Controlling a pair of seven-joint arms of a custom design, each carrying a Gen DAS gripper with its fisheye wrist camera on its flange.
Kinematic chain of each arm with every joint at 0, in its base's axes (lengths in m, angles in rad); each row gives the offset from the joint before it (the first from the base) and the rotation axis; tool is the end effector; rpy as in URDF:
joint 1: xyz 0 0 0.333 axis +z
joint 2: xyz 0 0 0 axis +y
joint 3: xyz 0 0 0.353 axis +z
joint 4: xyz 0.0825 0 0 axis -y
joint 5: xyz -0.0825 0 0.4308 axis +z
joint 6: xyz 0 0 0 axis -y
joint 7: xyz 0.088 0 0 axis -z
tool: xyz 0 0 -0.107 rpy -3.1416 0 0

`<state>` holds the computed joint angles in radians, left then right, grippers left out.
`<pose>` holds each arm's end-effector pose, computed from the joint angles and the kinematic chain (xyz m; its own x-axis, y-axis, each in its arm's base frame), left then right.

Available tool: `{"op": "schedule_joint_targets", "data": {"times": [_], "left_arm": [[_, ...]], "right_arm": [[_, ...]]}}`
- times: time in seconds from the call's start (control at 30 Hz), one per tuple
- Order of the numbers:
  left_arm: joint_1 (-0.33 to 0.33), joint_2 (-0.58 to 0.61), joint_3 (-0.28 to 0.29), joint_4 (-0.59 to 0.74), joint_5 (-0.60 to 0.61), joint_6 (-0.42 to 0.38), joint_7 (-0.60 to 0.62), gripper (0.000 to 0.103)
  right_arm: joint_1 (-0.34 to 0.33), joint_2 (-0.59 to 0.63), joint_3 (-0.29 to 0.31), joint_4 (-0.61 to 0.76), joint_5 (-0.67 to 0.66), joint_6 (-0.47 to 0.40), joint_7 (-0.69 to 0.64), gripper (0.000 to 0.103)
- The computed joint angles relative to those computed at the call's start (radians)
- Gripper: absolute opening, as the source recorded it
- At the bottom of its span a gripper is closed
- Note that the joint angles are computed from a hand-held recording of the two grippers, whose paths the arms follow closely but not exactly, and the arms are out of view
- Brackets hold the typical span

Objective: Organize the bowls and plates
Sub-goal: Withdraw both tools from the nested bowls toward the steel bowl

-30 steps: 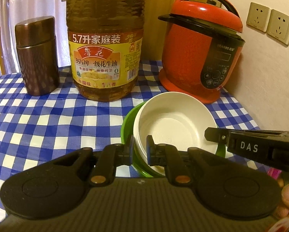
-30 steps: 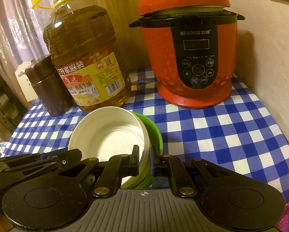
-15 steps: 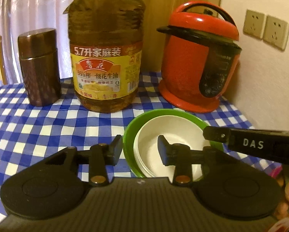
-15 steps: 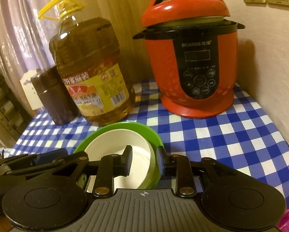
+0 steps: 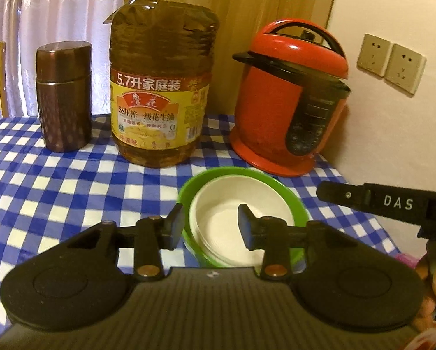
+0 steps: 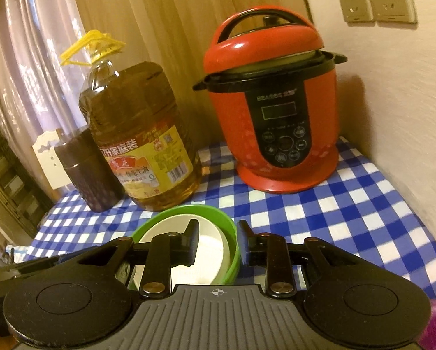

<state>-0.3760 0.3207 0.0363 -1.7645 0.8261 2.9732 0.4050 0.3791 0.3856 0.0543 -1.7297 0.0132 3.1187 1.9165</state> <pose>0.6730 -0.2948 0.4829 -0.0367 -0.9799 0.1960 -0.5993 -0.1354 -0.7890 0.6909 0.3115 0.4935 0.2159 -0.9240 -0.3155 -0.6101 0.1246 -0.7824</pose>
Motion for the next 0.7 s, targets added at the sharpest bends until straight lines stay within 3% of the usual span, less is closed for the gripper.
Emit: {"op": "schedule_joint_targets", "data": {"times": [0.2, 0.37, 0.5, 0.57, 0.7], "left_arm": [[-0.004, -0.09, -0.027, -0.11, 0.008, 0.003, -0.049, 0.036], [0.027, -0.187, -0.08, -0.219, 0.035, 0.002, -0.122, 0.036], [0.06, -0.269, -0.133, -0.303, 0.053, -0.005, -0.187, 0.036], [0.079, -0.308, -0.164, -0.342, 0.029, -0.013, -0.194, 0.036], [0.111, -0.393, -0.224, -0.427, -0.036, -0.019, -0.193, 0.036]], "right_arm": [[-0.004, -0.093, 0.018, -0.109, 0.02, -0.001, 0.01, 0.029], [0.025, -0.196, -0.002, -0.232, 0.007, 0.0, 0.066, 0.029], [0.06, -0.288, -0.04, -0.335, -0.074, 0.007, 0.177, 0.029], [0.074, -0.337, -0.063, -0.385, -0.178, 0.01, 0.285, 0.029], [0.035, -0.441, -0.016, -0.491, -0.229, 0.0, 0.352, 0.029]]}}
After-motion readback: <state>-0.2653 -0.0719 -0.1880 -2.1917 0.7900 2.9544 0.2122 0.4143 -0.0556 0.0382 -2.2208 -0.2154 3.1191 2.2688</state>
